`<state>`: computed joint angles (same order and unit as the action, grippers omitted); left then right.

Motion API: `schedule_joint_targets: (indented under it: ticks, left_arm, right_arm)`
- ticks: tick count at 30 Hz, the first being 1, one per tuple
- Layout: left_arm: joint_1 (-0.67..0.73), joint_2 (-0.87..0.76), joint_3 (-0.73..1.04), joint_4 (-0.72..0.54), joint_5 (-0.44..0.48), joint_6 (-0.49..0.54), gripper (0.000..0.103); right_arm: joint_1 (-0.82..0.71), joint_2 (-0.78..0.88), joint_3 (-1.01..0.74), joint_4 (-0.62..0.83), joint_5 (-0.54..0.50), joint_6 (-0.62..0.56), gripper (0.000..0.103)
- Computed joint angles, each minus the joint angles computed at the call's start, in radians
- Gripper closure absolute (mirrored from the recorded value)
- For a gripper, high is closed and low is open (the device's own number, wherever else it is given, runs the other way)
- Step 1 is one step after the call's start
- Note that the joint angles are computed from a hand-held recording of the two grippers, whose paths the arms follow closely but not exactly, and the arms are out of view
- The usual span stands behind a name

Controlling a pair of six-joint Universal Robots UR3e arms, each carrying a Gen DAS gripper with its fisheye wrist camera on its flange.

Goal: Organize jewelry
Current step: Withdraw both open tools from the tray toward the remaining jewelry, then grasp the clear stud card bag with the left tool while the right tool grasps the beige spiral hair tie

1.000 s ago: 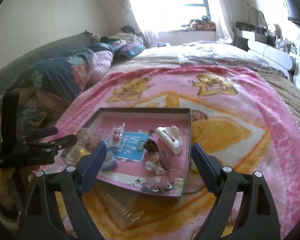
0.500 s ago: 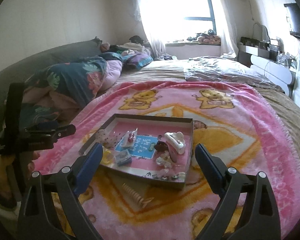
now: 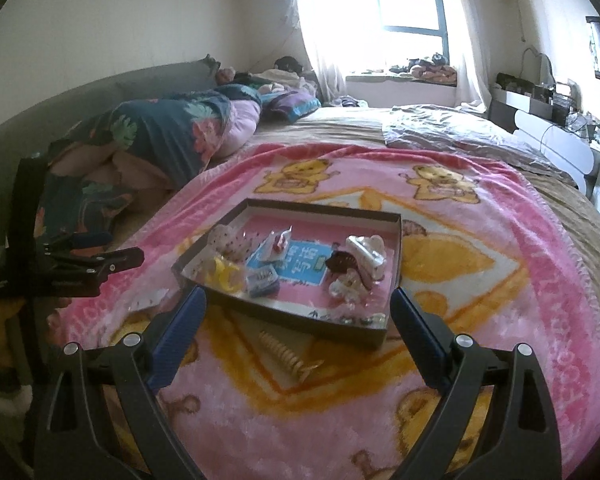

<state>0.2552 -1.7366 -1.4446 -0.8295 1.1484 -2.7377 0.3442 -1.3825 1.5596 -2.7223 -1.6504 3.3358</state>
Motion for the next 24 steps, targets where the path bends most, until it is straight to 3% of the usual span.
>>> schedule_joint_targets:
  ticks: [14,24]
  left_arm:
    - [0.056,-0.051,-0.057,-0.011,0.066,0.096,0.009]
    - [0.072,-0.134,-0.019,-0.03,0.094,0.128,0.009]
  right_arm:
    - [0.018,0.117,-0.055,0.062,0.035,-0.029,0.011]
    - [-0.011,0.295,-0.187,0.158,0.103,-0.1,0.011]
